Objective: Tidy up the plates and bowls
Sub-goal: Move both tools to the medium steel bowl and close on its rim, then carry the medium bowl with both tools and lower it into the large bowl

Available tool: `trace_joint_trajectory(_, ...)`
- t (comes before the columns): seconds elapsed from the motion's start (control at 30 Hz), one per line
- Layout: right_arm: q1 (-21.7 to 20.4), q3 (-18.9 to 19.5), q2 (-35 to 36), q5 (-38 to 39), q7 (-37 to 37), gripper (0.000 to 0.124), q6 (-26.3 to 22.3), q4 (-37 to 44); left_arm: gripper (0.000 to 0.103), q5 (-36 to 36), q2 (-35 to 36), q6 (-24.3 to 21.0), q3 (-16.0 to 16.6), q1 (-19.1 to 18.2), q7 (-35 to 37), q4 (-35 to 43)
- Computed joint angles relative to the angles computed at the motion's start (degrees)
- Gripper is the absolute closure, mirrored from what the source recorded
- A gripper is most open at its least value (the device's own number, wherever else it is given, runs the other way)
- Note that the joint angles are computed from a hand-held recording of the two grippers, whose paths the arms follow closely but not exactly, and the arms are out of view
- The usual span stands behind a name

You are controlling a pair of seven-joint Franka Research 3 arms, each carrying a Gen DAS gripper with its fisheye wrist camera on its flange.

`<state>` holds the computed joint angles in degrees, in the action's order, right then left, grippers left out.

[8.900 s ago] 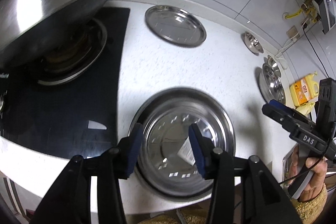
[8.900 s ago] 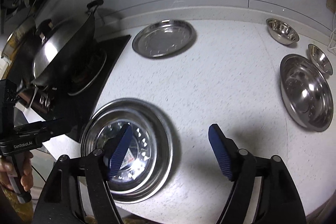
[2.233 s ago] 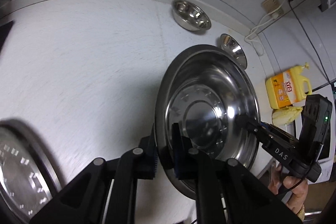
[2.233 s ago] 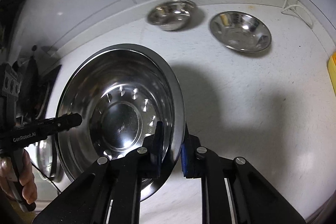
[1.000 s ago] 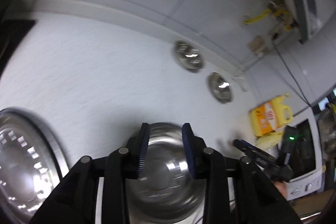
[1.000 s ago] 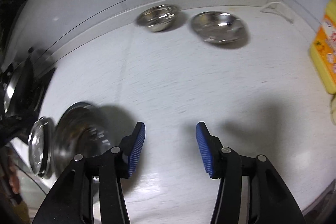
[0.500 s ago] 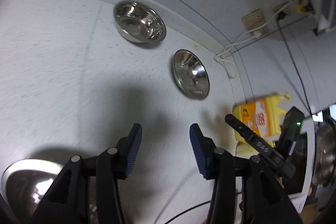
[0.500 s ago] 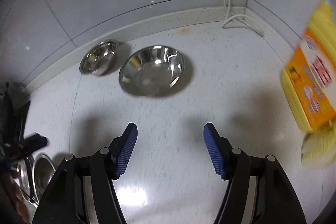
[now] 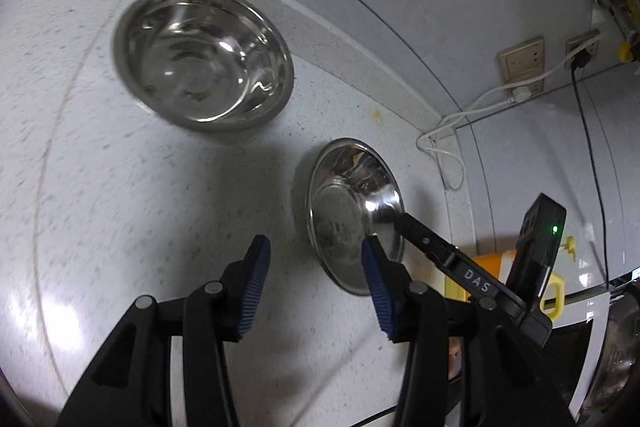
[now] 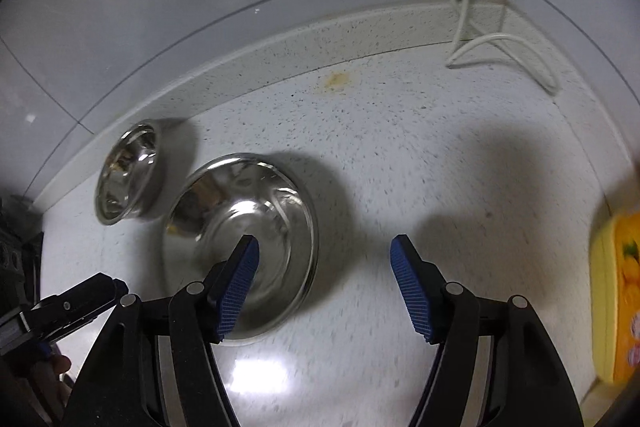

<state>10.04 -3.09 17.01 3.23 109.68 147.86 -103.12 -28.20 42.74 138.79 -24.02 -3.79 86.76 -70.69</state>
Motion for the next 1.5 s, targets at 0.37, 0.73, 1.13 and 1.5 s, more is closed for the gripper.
trace_joint_trajectory(0.37, -1.55, 2.25, 5.03, 6.9, -10.02, 0.108, 0.43, 3.45, 0.067, 3.34, 7.32, -2.41, 0.88, -3.31, -5.15, 8.86)
trace_joint_trajectory(0.73, 0.62, 0.69, 2.21, 3.92, -8.54, 0.11, 0.9, 0.61, 0.097, 2.25, 7.1, -3.43, -0.74, -1.84, -3.08, 8.23)
trace_joint_trajectory(1.13, 2.85, 1.52, -14.41, -6.73, 3.28, 0.11, 0.06, -14.76, 0.098, -11.77, -15.03, 0.26, -3.85, 4.38, 5.71, -19.48)
trace_joint_trajectory(1.5, 2.61, 14.14, -34.07, -17.19, 23.34, 0.11, -6.58, -26.95, 0.098, -29.48, -43.16, -12.82, 3.0, 10.55, 24.08, -44.01)
